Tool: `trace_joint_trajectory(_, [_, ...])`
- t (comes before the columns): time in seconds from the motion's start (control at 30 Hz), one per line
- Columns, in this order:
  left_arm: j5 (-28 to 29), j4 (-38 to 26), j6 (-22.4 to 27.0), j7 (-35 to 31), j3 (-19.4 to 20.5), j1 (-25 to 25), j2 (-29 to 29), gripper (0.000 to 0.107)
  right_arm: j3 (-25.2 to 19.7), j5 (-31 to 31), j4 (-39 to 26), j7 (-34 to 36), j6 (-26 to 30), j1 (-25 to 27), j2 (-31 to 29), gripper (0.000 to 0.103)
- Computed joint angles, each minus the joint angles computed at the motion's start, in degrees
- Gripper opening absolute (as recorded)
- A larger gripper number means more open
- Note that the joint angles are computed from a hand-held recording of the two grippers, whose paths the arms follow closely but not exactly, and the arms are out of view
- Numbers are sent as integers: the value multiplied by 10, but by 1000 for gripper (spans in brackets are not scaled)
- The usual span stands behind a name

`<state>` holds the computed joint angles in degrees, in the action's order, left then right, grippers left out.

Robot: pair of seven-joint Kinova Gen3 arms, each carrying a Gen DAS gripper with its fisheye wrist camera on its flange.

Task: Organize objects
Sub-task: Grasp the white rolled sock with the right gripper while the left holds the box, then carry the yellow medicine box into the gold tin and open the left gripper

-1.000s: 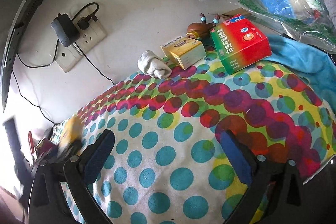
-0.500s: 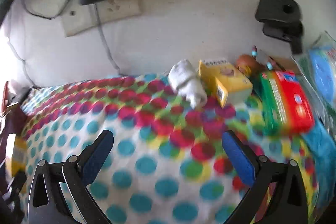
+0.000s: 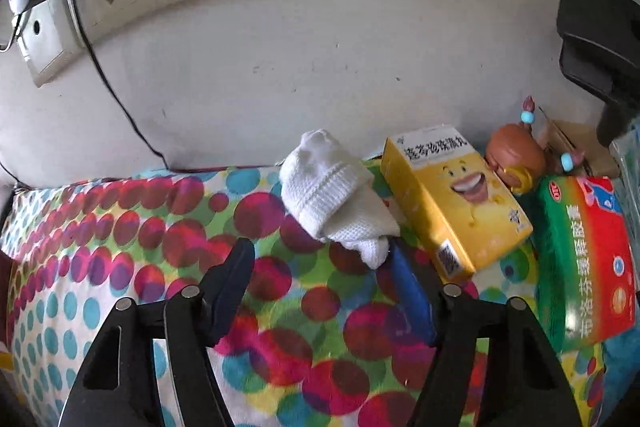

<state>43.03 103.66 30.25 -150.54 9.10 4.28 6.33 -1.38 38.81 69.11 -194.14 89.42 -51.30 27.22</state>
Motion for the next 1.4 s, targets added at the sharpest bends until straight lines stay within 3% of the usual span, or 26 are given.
trace_joint_trajectory(0.2, [6, 11, -17, -17, 2, 4, -7, 55, 0, 13, 16, -27, -2, 2, -7, 64])
trace_joint_trajectory(0.27, [2, 13, -21, -18, 2, 7, -8, 55, 12, 25, 37, -47, -18, -9, -18, 68])
trace_joint_trajectory(0.33, [-5, 13, -24, -14, 1, 11, -9, 55, -5, 14, 43, -30, -41, 19, -23, 82])
trace_joint_trajectory(0.4, [-9, 13, -25, -11, 1, 12, -9, 55, -7, 12, 30, 9, -38, 30, -14, 80])
trace_joint_trajectory(0.47, [-11, 12, -27, -6, 1, 13, -9, 55, -10, 12, 31, 19, -48, 35, -13, 73])
trace_joint_trajectory(0.5, [-15, 12, -27, -2, 1, 14, -8, 55, 3, 8, 34, 15, -47, 25, -13, 57])
trace_joint_trajectory(0.53, [-24, 11, -30, 8, 0, 17, -7, 55, 5, 14, 43, 5, -55, 20, -18, 30])
trace_joint_trajectory(0.63, [-31, 12, -35, 16, 2, 18, -8, 55, -20, 46, 89, -39, -100, 18, -45, 26])
trace_joint_trajectory(0.77, [-16, 18, -42, 3, 4, 13, -11, 55, -21, 91, 83, -52, -79, -31, -36, 25])
trace_joint_trajectory(0.97, [-17, 20, -49, 11, 3, 13, -12, 55, -27, 130, 32, -85, -47, -105, -2, 25])
trace_joint_trajectory(1.1, [-24, 17, -50, 31, -1, 12, -10, 55, -13, 124, -50, -83, -28, -148, 50, 25])
trace_joint_trajectory(1.2, [-23, 18, -53, 39, -2, 9, -11, 55, 5, 123, -106, -85, 13, -192, 84, 25])
trace_joint_trajectory(1.4, [-4, 33, -76, 22, 0, 8, -21, 55, 51, 97, -236, -38, 105, -228, 152, 25])
